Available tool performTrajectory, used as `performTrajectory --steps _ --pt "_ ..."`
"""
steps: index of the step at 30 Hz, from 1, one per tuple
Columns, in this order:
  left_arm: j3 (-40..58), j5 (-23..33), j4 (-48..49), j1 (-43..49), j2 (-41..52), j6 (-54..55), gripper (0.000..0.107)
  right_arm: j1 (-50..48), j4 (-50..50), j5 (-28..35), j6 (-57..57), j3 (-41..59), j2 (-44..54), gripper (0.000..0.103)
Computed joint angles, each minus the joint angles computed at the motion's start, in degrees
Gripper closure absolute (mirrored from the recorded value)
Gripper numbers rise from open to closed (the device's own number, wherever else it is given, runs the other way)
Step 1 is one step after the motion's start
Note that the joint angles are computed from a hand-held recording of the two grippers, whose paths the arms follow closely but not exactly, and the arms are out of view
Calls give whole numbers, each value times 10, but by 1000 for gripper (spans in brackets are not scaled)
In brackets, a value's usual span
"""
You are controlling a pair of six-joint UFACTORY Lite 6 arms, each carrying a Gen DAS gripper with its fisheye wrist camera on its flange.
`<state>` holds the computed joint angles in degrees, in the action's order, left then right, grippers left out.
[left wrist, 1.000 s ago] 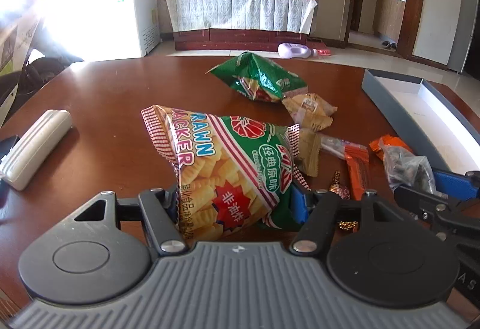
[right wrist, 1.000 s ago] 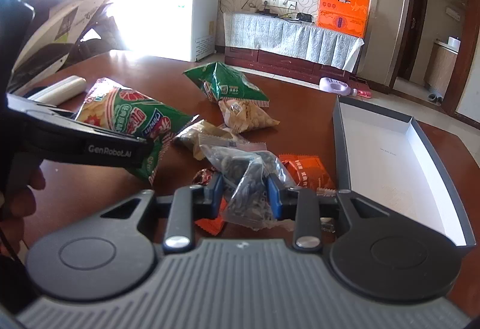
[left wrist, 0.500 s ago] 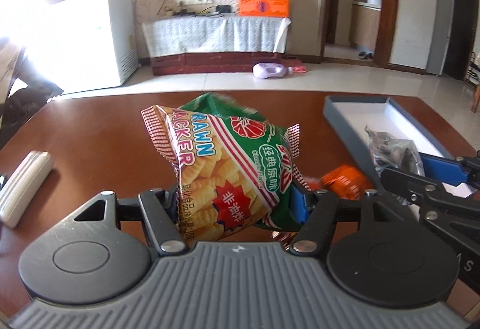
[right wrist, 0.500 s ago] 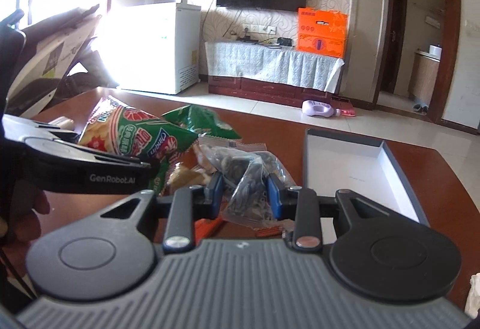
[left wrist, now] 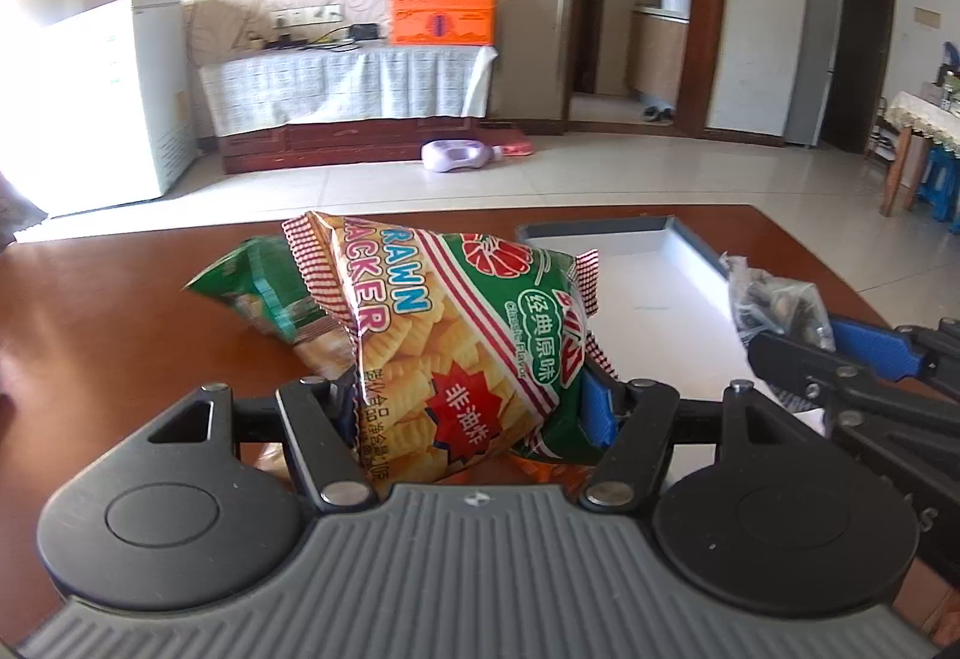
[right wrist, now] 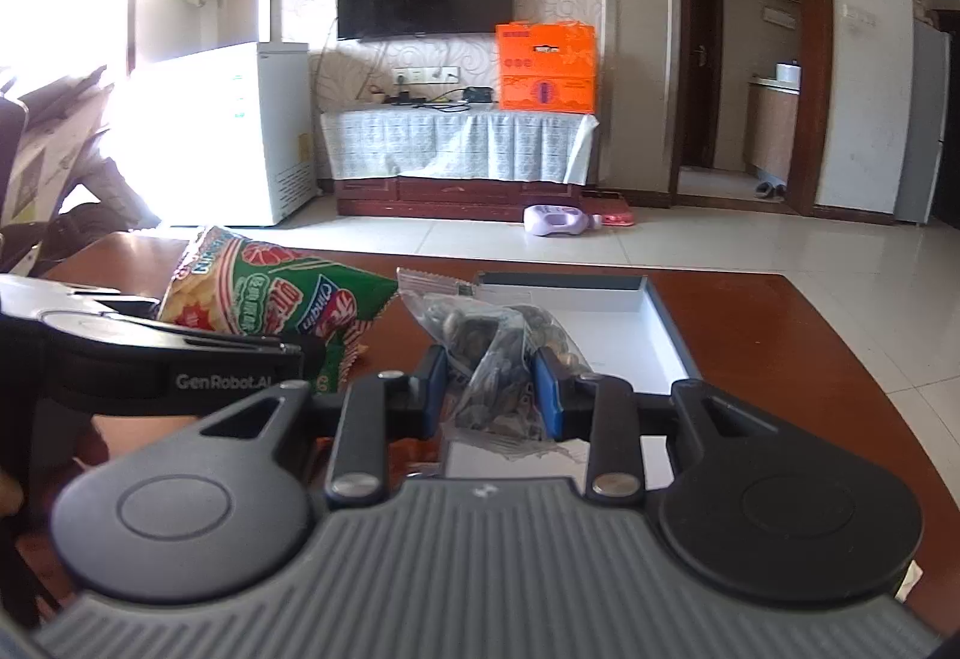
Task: Organize snacks
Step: 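Carry both bags over the grey box and release the seed bag from the right gripper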
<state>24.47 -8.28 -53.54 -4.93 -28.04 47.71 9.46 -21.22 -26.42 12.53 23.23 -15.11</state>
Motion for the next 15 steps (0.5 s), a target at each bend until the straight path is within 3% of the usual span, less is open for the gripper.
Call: performTrajectory --steps 6,15 --pt "84 -61 78 -67 138 -122 36 -51 -35 -22 13 25 48 68" --pt "202 -103 151 -104 297 -199 36 -85 -29 -38 -7 49 103 68"
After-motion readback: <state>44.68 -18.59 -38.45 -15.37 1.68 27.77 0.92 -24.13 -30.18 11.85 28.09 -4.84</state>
